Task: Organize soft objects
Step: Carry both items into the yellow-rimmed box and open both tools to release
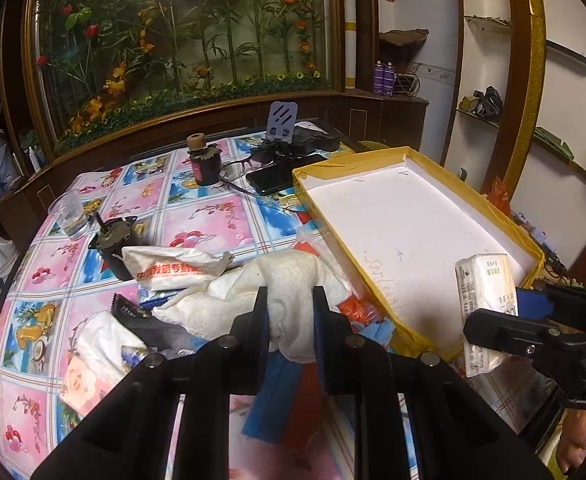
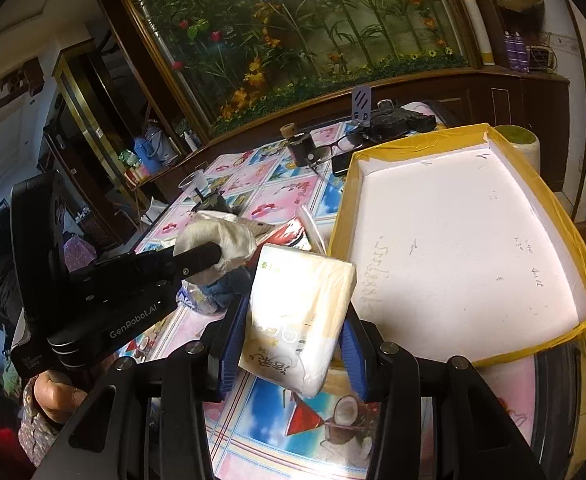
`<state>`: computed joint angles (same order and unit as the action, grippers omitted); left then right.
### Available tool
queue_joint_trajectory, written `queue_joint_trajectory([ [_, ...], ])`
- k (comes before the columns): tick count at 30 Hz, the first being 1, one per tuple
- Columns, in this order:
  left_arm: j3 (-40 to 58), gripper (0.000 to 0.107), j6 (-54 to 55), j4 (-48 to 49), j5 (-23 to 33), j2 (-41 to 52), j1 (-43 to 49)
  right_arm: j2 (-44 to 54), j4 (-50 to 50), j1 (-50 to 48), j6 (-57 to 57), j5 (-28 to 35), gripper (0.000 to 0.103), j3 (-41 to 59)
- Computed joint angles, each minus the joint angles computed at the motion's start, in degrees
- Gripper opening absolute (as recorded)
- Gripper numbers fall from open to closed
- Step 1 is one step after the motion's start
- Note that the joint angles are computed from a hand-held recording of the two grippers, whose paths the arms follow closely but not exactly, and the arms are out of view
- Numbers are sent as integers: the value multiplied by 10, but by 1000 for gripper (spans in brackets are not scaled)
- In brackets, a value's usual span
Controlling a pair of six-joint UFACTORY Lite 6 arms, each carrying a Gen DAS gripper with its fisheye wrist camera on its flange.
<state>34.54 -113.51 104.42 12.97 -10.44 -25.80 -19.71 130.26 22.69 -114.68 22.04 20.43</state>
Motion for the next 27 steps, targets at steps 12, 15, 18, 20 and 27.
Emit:
queue_joint_trajectory([
  [12,409,18,642,-681,-91,320,30,186,-250,-154,298,-17,48,302],
  [15,529,18,791,-861,-78,439,38,305,-299,-167,373,-35,47,418],
  [18,630,18,955,-1041,-45,528,50,435,-393,-174,506,-48,47,549],
  [20,695,18,1074,-1161,-13,579,61,516,-499,-173,626,-61,47,638],
  [27,781,18,1212,-1274,33,660,67,687,-813,-149,938,-50,47,837],
])
